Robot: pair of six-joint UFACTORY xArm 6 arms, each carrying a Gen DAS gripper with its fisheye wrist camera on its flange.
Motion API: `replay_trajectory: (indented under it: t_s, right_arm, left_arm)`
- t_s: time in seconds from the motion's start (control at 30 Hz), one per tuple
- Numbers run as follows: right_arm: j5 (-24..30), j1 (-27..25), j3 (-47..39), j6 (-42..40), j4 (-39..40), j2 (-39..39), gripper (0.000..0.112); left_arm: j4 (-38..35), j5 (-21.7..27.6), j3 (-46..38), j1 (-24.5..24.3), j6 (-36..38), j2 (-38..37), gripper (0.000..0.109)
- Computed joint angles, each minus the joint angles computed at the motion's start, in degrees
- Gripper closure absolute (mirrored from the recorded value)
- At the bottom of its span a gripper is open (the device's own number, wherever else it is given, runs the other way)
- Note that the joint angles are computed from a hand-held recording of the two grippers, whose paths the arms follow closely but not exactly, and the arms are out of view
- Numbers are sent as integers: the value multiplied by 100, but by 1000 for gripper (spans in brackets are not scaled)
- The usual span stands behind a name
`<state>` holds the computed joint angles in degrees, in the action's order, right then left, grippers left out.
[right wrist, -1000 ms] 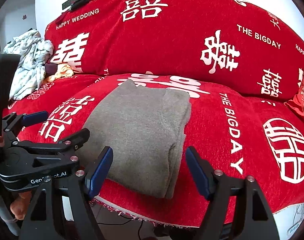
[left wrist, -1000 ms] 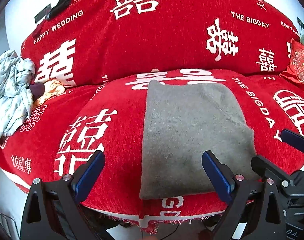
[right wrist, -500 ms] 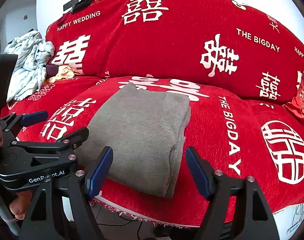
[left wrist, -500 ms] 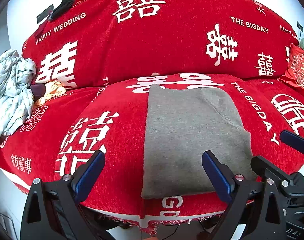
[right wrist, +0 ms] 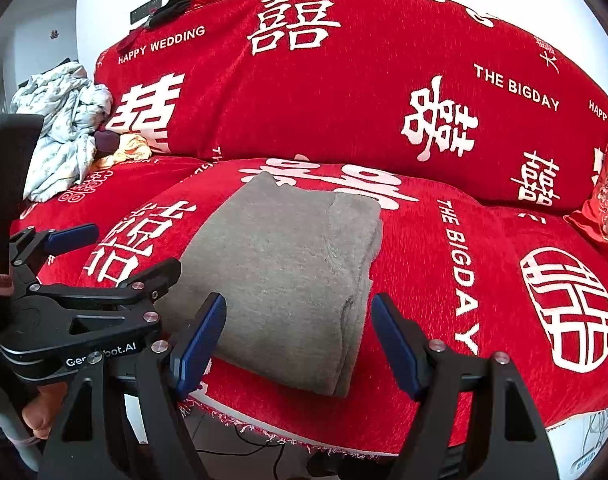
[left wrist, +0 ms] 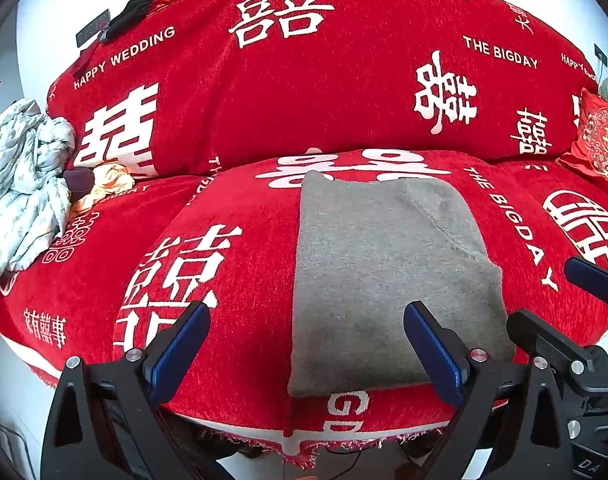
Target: Fold small clothes
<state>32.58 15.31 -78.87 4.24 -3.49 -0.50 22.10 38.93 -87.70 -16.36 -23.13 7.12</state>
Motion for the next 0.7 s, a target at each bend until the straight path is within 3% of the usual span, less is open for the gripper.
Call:
replay_trajectory:
  t_s: [0.7]
  right_arm:
    - [28,4,-11,-11,14,-16,35]
  left_arm:
    - [7,19,18,-31,5,-27,11]
